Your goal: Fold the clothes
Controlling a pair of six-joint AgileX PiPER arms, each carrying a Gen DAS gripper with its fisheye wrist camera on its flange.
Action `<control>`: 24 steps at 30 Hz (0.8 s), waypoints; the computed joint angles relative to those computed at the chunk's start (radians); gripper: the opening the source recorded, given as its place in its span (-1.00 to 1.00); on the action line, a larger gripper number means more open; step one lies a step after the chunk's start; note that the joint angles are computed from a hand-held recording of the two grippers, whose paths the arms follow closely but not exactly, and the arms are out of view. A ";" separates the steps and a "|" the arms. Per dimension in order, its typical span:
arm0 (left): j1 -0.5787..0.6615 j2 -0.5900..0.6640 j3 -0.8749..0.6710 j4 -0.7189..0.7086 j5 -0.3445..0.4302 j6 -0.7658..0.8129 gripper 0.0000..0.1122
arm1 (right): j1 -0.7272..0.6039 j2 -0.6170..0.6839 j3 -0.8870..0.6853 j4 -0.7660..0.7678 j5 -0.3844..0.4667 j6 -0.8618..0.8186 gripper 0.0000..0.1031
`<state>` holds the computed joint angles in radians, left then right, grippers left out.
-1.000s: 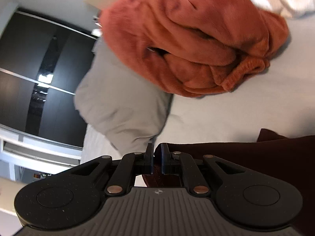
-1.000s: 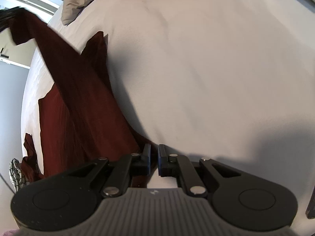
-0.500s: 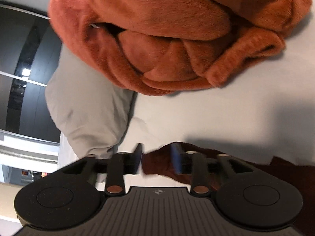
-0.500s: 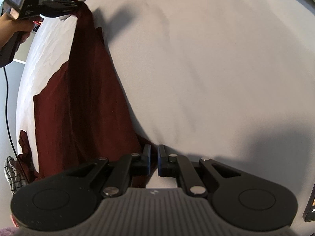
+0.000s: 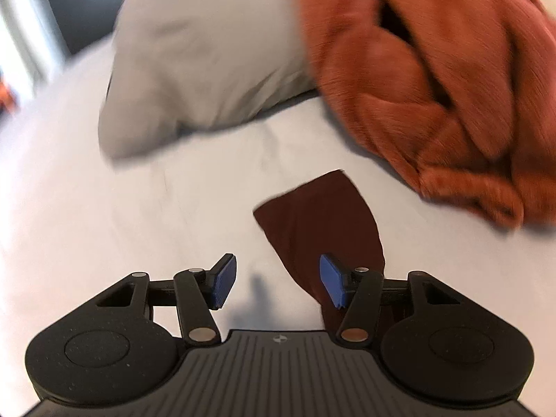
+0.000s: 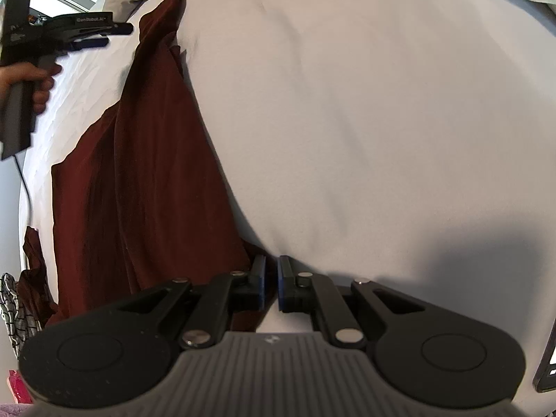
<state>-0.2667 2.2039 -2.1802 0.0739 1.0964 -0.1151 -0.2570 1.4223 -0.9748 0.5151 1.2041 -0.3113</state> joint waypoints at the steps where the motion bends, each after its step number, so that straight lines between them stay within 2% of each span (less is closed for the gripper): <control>1: 0.014 -0.002 0.025 -0.030 -0.020 -0.036 -0.09 | -0.004 0.004 -0.001 0.001 -0.001 -0.005 -0.87; 2: 0.027 -0.003 0.050 -0.060 -0.040 -0.070 -0.10 | -0.007 0.008 -0.002 0.001 -0.001 -0.009 -0.87; 3: 0.036 -0.002 0.068 -0.084 -0.057 -0.089 -0.21 | -0.008 0.011 -0.005 0.000 0.000 -0.008 -0.87; 4: 0.042 0.000 0.083 -0.104 -0.072 -0.100 -0.41 | -0.008 0.013 -0.007 -0.001 0.002 -0.006 -0.87; 5: 0.044 -0.005 0.104 -0.109 -0.093 -0.109 -0.50 | -0.006 0.016 -0.011 -0.003 0.003 -0.002 -0.87; 6: 0.043 -0.020 0.138 -0.105 -0.129 -0.116 -0.79 | -0.004 0.020 -0.015 -0.006 0.003 0.007 -0.87; 7: 0.045 -0.034 0.167 -0.115 -0.161 -0.115 -0.95 | -0.012 0.016 -0.015 -0.009 0.012 0.007 -0.87; 8: 0.049 -0.048 0.189 -0.126 -0.185 -0.116 -1.00 | -0.012 0.015 -0.016 -0.012 0.014 0.010 -0.87; 12: 0.069 -0.088 0.237 -0.082 -0.251 -0.146 -1.00 | -0.002 0.012 -0.012 -0.020 0.002 0.012 -0.87; 15: 0.081 -0.081 0.230 -0.040 -0.223 -0.151 -1.00 | -0.001 0.012 -0.009 -0.023 -0.005 0.000 -0.87; 18: 0.052 -0.092 0.244 0.078 -0.206 -0.198 -0.98 | -0.006 0.021 -0.017 -0.025 0.000 -0.001 -0.87; 19: 0.040 -0.096 0.249 0.129 -0.205 -0.230 -0.92 | -0.006 0.024 -0.019 -0.026 0.000 -0.001 -0.87; 21: 0.026 -0.111 0.254 0.186 -0.212 -0.291 -0.41 | -0.007 0.026 -0.018 -0.025 -0.002 -0.005 -0.87; 22: 0.022 -0.130 0.265 0.196 -0.222 -0.315 -0.32 | -0.005 0.026 -0.017 -0.025 -0.006 -0.005 -0.87; 24: 0.018 -0.154 0.257 0.121 -0.228 -0.262 -0.34 | -0.006 0.024 -0.014 -0.024 -0.008 -0.008 -0.87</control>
